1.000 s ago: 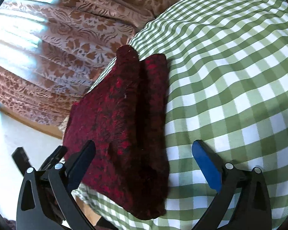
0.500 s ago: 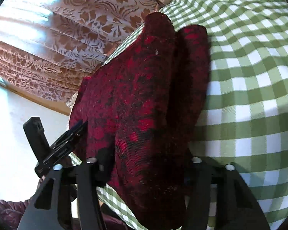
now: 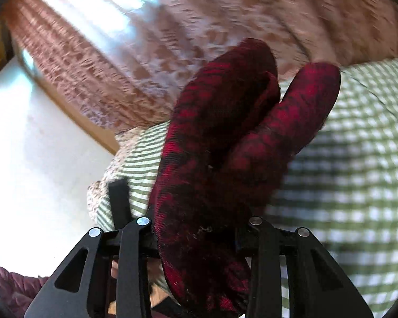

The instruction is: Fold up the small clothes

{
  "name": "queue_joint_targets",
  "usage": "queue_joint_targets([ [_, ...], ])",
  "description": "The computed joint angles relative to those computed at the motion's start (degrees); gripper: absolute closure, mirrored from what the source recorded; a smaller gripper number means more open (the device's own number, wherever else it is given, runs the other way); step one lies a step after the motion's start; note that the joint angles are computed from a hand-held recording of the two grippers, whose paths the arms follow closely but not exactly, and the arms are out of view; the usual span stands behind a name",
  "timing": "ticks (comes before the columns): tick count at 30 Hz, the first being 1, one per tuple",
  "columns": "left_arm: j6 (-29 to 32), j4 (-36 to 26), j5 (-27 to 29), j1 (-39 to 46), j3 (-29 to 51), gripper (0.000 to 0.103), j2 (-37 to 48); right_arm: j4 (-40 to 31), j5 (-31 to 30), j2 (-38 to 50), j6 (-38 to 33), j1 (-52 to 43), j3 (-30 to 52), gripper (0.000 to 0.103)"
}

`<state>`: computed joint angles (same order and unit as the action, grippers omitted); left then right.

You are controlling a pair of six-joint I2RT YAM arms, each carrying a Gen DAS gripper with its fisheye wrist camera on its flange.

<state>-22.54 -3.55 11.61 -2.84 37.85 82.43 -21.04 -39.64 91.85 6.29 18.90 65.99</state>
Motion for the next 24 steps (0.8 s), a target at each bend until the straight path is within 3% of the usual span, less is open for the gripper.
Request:
queue_joint_targets([
  [3,-0.2,1.4,3.7,2.5,-1.2,0.037,-0.7,-1.8,5.4,2.7,0.8,7.2,5.3,0.07],
  [6,1.1,0.1,9.6,7.5,-3.3,0.051,-4.4,-4.9,12.0,7.1,0.1,13.5,11.6,0.07],
  [10,6.5,-6.5,22.3,22.6,-7.5,0.053,-13.8,-9.2,20.8,11.3,-0.4,18.7,18.3,0.07],
  [14,15.9,-15.6,32.4,39.3,-6.0,0.054,-15.4,-10.8,31.6,14.6,-2.0,25.4,22.2,0.07],
  [19,27.4,-26.7,44.1,53.3,3.1,0.054,-7.1,-7.6,47.7,23.6,-7.3,36.4,24.1,0.067],
  [22,31.7,-32.6,47.9,54.2,8.6,0.053,-3.2,-1.0,55.8,27.1,-11.7,41.3,20.8,0.059],
  [24,31.1,-33.1,47.3,51.8,11.2,0.046,-1.8,3.4,59.8,27.5,-13.7,42.9,18.2,0.056],
])
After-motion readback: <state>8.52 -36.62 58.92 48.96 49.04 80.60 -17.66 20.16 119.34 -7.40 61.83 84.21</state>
